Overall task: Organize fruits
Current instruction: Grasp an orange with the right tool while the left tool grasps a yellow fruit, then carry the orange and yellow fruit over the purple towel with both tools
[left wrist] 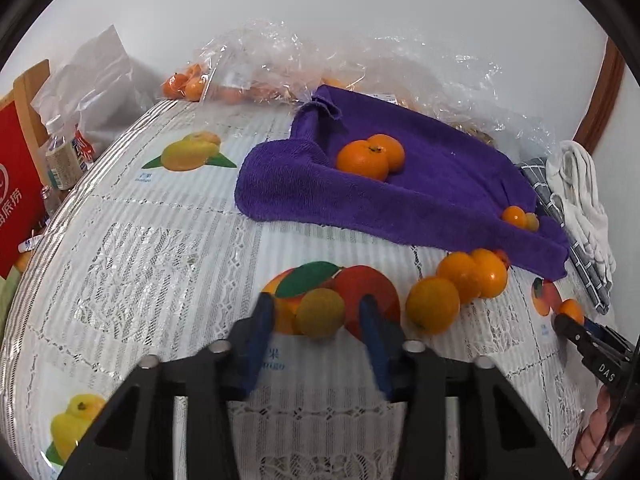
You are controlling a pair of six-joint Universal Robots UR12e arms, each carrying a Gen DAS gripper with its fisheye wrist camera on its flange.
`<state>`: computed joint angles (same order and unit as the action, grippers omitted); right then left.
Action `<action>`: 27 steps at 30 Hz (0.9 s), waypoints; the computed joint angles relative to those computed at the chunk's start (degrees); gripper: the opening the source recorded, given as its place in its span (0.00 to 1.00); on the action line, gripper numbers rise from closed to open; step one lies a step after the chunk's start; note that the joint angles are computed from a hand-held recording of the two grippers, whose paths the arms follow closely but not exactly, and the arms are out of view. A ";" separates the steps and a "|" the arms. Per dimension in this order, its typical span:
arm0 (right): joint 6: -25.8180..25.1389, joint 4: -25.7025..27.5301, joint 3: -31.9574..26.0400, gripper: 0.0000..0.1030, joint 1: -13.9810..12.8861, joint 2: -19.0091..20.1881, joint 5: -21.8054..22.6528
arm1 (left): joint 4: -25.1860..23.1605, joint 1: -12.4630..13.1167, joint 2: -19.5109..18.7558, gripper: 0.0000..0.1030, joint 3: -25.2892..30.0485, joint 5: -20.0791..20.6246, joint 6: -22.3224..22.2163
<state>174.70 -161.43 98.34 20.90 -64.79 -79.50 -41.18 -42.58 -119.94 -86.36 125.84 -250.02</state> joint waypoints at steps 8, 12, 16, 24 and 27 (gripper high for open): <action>1.21 -0.75 0.24 0.39 -0.49 0.04 1.28 | 10.63 -0.02 0.65 0.24 -3.39 -0.93 0.72; 0.93 -2.11 0.67 0.39 -0.51 -0.03 1.44 | 10.08 -0.74 0.63 0.24 -3.27 3.42 0.65; 1.03 -3.09 1.09 0.39 -0.76 -0.16 2.66 | 12.04 -1.07 0.91 0.24 -4.10 5.87 1.00; 1.59 -5.98 1.81 0.39 -0.74 -0.38 2.65 | 9.64 -1.82 1.34 0.24 -4.14 8.76 0.36; 2.10 -5.24 1.89 0.39 -0.82 -0.90 2.76 | 9.99 -2.60 2.32 0.24 -5.21 9.10 0.60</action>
